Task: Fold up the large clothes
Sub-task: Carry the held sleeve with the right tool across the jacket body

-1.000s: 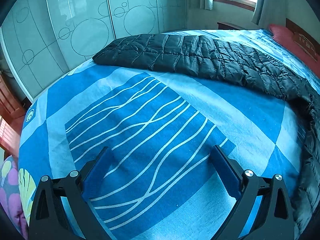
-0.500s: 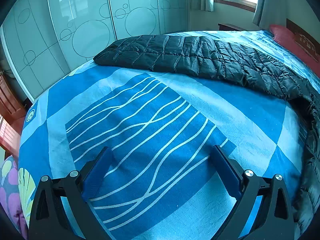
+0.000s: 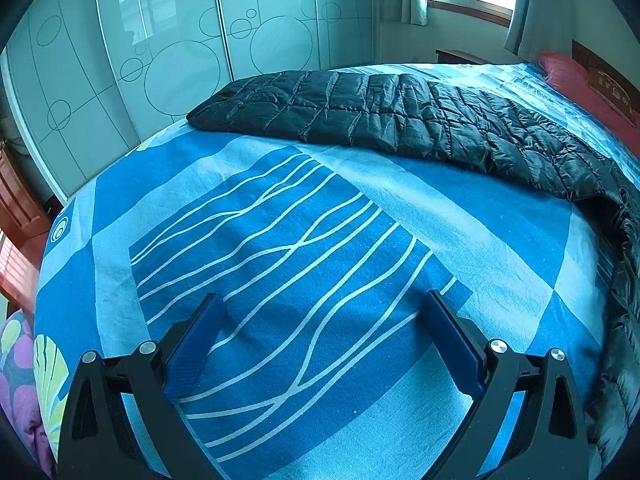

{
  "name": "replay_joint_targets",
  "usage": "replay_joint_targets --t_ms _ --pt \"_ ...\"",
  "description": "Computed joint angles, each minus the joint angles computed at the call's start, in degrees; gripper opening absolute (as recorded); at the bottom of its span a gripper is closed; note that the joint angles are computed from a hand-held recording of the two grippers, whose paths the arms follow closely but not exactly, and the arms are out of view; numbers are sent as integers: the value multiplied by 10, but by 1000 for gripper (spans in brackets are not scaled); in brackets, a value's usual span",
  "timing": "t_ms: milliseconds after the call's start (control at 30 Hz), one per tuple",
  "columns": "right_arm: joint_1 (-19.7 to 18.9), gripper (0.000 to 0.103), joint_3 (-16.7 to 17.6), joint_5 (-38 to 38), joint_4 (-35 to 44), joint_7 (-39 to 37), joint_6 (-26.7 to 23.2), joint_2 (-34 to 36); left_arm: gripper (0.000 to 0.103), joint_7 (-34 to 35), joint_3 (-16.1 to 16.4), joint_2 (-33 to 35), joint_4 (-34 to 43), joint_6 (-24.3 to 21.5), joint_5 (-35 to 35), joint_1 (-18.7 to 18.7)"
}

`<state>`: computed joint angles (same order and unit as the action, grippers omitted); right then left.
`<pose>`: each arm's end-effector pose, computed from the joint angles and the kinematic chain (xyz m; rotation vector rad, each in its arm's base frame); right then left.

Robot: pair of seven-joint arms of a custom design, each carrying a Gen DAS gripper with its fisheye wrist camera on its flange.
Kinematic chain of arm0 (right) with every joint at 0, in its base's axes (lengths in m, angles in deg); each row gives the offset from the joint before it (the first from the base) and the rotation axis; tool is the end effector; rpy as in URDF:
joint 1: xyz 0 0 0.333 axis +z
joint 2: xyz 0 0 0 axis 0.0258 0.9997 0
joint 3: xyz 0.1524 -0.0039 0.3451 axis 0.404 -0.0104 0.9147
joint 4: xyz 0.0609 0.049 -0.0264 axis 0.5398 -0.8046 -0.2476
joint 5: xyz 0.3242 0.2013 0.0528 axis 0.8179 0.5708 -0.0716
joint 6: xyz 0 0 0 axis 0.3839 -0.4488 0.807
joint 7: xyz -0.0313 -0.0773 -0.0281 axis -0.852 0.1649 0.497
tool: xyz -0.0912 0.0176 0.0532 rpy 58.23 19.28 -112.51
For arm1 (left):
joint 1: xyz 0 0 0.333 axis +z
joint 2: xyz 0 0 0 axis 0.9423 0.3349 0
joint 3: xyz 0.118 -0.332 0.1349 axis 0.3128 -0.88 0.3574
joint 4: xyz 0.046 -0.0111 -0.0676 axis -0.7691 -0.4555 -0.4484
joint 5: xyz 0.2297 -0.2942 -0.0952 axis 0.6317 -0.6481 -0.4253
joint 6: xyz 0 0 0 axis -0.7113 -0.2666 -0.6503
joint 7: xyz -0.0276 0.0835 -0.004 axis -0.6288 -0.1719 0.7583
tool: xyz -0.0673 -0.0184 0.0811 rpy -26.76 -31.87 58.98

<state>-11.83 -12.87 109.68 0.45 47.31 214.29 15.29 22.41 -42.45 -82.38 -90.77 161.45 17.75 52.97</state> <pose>0.8093 0.0062 0.5066 -1.5667 1.3840 -0.4473 0.3529 -0.1693 0.4220 -2.4518 0.2596 -0.0148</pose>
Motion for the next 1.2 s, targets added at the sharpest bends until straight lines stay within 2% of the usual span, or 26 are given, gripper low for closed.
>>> replay_joint_targets --t_ms 200,333,467,767,867,967,1000,1033,1067,1100,1200 --pt "62 6 8 0 -85 -6 16 -46 99 -8 -2 -1 -2 2 5 -1" --pt "107 6 2 -45 -112 30 18 -57 99 -13 -3 -2 -5 4 8 -2" --pt "150 6 -4 -86 -118 56 0 -53 99 -19 -2 -4 -9 9 12 -2" --pt "214 6 -11 -177 -143 74 -4 -43 99 -22 -3 -5 -11 10 15 -2" --pt "242 7 -29 -215 -127 103 -31 -31 99 -22 -3 -4 -10 9 15 -2" --pt "264 14 -48 -249 -113 122 -60 -23 99 -22 -3 -4 -10 9 14 -2" --pt "260 22 -41 -250 -116 117 -60 -24 99 -22 -2 -5 -11 10 15 -2" --pt "242 29 -19 -237 -121 97 -66 -25 99 -22 -2 -5 -11 10 15 -2" --pt "224 54 4 -220 -126 76 -74 -27 99 -23 -3 -4 -10 9 14 -2" --pt "196 73 36 -189 -140 43 -80 -34 99 -22 -2 -5 -11 9 15 -2" --pt "143 73 81 -117 -182 -42 -82 -67 99 -22 -2 -5 -12 10 15 -2"
